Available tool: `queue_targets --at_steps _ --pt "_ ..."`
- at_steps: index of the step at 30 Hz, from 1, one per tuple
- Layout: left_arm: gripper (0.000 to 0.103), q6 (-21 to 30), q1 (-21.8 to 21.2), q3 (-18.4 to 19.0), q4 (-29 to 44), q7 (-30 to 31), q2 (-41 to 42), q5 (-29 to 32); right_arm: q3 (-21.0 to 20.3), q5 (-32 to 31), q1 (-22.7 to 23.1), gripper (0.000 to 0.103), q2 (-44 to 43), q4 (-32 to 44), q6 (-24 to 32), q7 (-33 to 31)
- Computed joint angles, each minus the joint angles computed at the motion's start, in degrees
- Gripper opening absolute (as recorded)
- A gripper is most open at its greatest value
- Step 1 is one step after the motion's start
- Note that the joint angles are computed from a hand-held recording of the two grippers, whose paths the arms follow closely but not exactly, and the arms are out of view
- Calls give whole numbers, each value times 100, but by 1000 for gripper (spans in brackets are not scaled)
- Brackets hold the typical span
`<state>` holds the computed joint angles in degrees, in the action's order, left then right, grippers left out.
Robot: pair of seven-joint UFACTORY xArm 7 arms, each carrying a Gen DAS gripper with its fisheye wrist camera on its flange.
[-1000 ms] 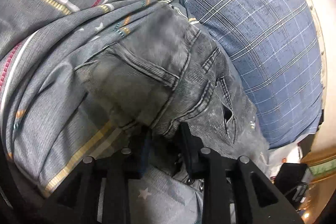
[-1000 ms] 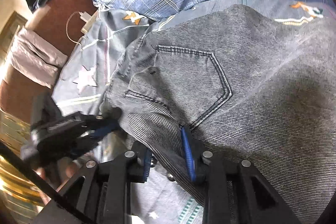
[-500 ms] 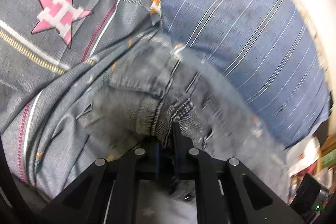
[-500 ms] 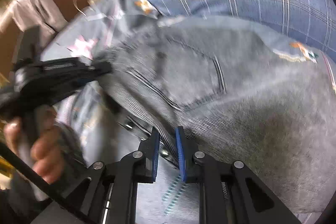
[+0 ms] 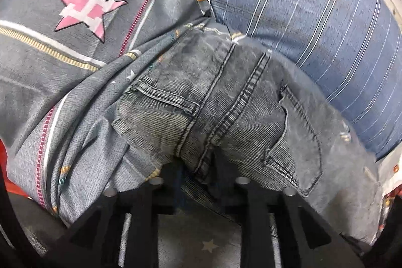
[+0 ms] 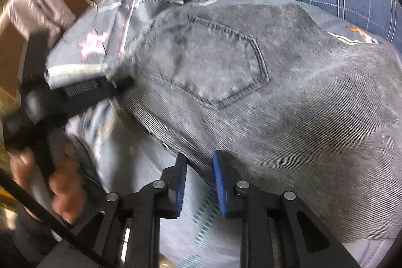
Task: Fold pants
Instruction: 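Fold the jeans over with both grippers toward the back pocket, then open both grippers and lift away from the jeans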
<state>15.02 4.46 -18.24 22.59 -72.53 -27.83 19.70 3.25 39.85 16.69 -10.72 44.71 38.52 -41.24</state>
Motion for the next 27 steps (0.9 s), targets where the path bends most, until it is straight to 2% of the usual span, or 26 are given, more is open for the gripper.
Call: queue_targets --at_steps 2,3,4,5,6,8,10,12,15,18,20,21,23,25,27 --pt "28 66 -19 -41 1 -24 -59 5 -123 121 -95 33 -259 -151 118 190" --pt "32 221 54 -191 46 -102 -141 108 -266 357 -104 41 -432 -215 267 46" --pt "44 398 148 -376 105 -229 -228 253 -396 555 -128 46 -648 -310 355 -110" --pt "56 548 192 -548 85 -371 -472 423 -520 746 -172 60 -949 -459 332 -233" --pt "61 610 236 -752 41 -536 -769 628 -620 879 -209 73 -1173 -567 297 -279" --pt "73 648 142 -941 5 -596 -1158 872 -962 1166 -340 77 -1627 -710 383 -275" --pt "77 709 -93 -1122 43 -573 -1460 961 -1199 1271 -478 78 -1871 -722 508 -185" --pt "77 546 -242 -1216 220 -410 -1357 1037 -1490 1362 -706 84 -2079 -689 519 -95" --pt "77 433 -420 -1510 911 176 -649 1278 -1781 1287 -1124 87 -2071 -496 408 202" --pt "78 29 -342 -1845 1559 387 295 1688 -1975 997 -1489 83 -1738 -284 250 367" --pt "78 -7 -122 -2293 2125 240 1061 2259 -2188 1117 -1628 79 -1510 -161 307 388" --pt "78 236 22 -2642 2577 121 1641 2722 -2331 1264 -1714 78 -1370 -81 412 443" --pt "78 665 3 -2944 3199 -101 2506 3457 -2444 1497 -1929 73 -1170 26 507 510" --pt "78 1028 -310 -2982 3827 -75 3426 4055 -2423 1661 -2145 73 -963 118 378 566" --pt "78 1360 -774 -2887 4497 318 4300 4354 -2485 1929 -2316 69 -655 270 412 546"
